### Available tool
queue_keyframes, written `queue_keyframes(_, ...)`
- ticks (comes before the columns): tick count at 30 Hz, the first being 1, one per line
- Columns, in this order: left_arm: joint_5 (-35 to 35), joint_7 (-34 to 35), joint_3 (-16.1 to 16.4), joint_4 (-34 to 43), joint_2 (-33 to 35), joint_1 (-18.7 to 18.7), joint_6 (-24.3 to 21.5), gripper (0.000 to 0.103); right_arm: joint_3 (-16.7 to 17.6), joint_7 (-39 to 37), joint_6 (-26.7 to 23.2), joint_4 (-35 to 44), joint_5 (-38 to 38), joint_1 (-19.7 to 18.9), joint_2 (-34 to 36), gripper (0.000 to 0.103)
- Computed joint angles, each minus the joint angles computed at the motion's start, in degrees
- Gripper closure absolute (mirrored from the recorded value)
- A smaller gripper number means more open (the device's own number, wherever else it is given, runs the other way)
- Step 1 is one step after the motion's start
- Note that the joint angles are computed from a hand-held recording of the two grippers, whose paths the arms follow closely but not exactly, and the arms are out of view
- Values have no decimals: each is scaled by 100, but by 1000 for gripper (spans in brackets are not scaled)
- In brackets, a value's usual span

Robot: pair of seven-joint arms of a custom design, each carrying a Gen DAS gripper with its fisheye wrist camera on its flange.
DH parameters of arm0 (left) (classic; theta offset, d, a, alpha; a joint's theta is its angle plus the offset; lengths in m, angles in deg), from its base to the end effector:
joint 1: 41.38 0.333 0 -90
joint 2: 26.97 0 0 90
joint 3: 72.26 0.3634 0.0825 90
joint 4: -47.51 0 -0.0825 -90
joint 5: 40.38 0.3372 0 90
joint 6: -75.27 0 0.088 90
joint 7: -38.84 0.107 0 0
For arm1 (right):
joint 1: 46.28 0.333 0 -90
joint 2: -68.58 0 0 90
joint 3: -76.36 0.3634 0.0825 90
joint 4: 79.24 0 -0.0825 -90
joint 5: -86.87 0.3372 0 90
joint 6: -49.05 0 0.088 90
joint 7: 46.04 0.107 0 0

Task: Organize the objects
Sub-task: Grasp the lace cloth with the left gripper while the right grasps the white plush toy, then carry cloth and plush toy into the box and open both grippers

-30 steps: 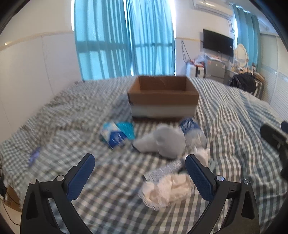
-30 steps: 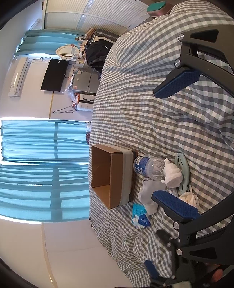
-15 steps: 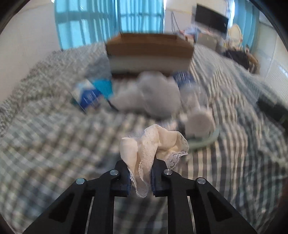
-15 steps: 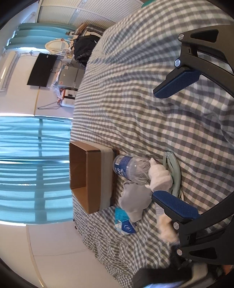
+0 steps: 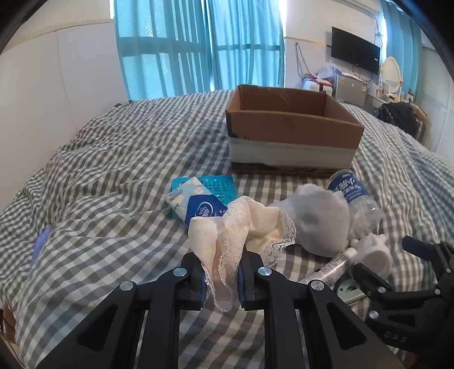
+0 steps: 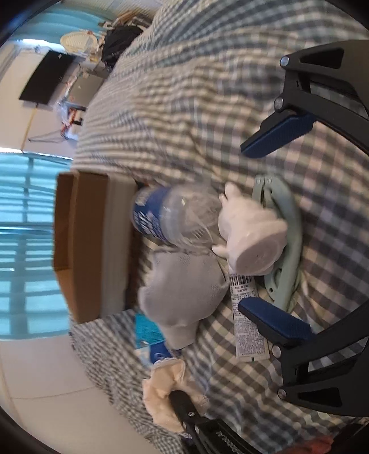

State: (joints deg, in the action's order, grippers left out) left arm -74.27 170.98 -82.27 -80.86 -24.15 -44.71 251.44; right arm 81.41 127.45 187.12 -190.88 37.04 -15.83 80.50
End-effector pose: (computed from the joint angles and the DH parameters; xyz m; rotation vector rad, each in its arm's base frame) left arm 0.5333 -0.0786 0.5081 -1.3993 2.0875 -0.8194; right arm 0.4896 0.3390 0.4745 -1.6255 2.0919 -0.7630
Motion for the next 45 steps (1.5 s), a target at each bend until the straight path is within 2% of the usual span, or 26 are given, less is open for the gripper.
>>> queue_keyframes(5,387,-260,65,23,184,-24,-36,87,-18,-253,139,21,257,-62,185,18)
queue_keyframes(9,652,-550,79,38,230,19,-122,87,-94,-123,482,-240,258,-106,83,40)
queue_keyframes(14,597,-506,13,-53,96,68,-151,87,-100,314,411,-410,-83,-47,-150,41)
queue_keyframes(19,-288,-4,-23,-95,-211,59,-315,87,85,451,-166,-397,-595,58,-485,41)
queue_keyframes(22,-882,428,57,-121,-442,-99,-252,87,218,563,-339,-437,-779,61,-728,41)
queue_keyframes(24,-1564,932,155,-78,-605,-265,-230,87,311,594,-495,-379,-905,75,-862,41)
queue_keyframes(27,-1984,1207,269,0,-798,-447,-270,87,435,639,-678,-263,-1119,85,-1030,41)
queue_keyframes(31,-2018,1313,318,162,-901,-615,-256,87,522,499,-707,-50,-1290,34,-1155,41)
queue_keyframes(33,-2058,1376,365,278,-909,-673,-372,87,577,158,-900,174,-1300,43,-1115,41)
queue_keyframes(37,-1641,1046,295,574,-754,-632,-477,87,589,-395,-1165,492,-1407,68,-1038,41)
queue_keyframes(45,-882,313,58,1651,32,-489,-521,87,317,-904,-551,1003,-1421,-201,-876,41)
